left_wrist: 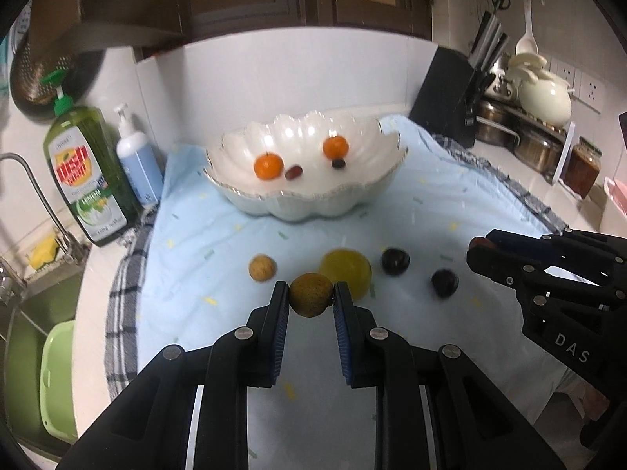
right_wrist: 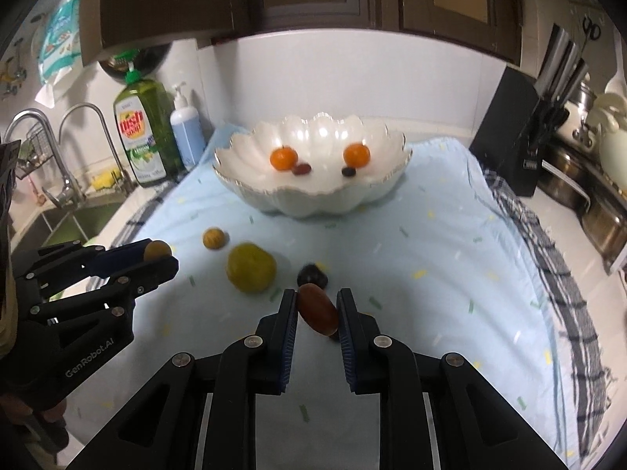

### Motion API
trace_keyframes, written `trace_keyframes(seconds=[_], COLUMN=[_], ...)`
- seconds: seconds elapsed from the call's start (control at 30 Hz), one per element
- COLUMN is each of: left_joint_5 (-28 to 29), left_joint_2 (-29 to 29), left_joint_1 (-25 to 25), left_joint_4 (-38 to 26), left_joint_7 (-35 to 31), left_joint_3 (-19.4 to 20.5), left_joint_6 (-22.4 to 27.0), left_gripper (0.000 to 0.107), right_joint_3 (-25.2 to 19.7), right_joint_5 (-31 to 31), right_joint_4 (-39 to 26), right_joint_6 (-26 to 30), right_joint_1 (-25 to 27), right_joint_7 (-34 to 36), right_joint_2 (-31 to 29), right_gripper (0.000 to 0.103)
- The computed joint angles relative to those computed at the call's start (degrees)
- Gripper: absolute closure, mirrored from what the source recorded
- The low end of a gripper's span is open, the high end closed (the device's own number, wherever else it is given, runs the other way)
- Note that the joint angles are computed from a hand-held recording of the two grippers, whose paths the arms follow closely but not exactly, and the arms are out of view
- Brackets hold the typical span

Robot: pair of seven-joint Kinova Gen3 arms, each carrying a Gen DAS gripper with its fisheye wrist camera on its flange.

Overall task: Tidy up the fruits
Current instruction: 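Carry the small brown fruit and red date over the white bowl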

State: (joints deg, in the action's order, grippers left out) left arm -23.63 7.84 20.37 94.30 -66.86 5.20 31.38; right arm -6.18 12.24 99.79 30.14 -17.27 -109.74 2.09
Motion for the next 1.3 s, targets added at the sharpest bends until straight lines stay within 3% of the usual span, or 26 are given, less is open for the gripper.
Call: trace_keyframes(seconds=[0.7, 0.93, 1.3], left_joint_5=[-7.67, -12.26, -12.03], left_joint_2=[-1.27, 0.41, 4.70], left_joint_1=[-0.10, 1.23, 2.13], left_joint_4=[-3.28, -5.67, -11.42], left_joint_7=[5.84, 8.92, 8.03], left_joint_3=[-0.69, -2.49, -5.30], left_joint_6=[-3.82, -5.13, -6.10], left_gripper=[0.084, 0.084, 0.084], right_joint_3=[0.61, 2.02, 4.80], right_joint_5=[6.54, 11.20, 13.11], right_joint_4=[-3.59, -5.94, -11.62], right_joint_6=[-7.39, -8.80, -9.13], right_joint_1=[-0.45, -1.61, -2.94], right_joint_7=[-4.32, -8.30, -8.91], right_joint_2=[0.45, 2.24, 6.76], right_gripper=[0.081, 0.081, 0.081])
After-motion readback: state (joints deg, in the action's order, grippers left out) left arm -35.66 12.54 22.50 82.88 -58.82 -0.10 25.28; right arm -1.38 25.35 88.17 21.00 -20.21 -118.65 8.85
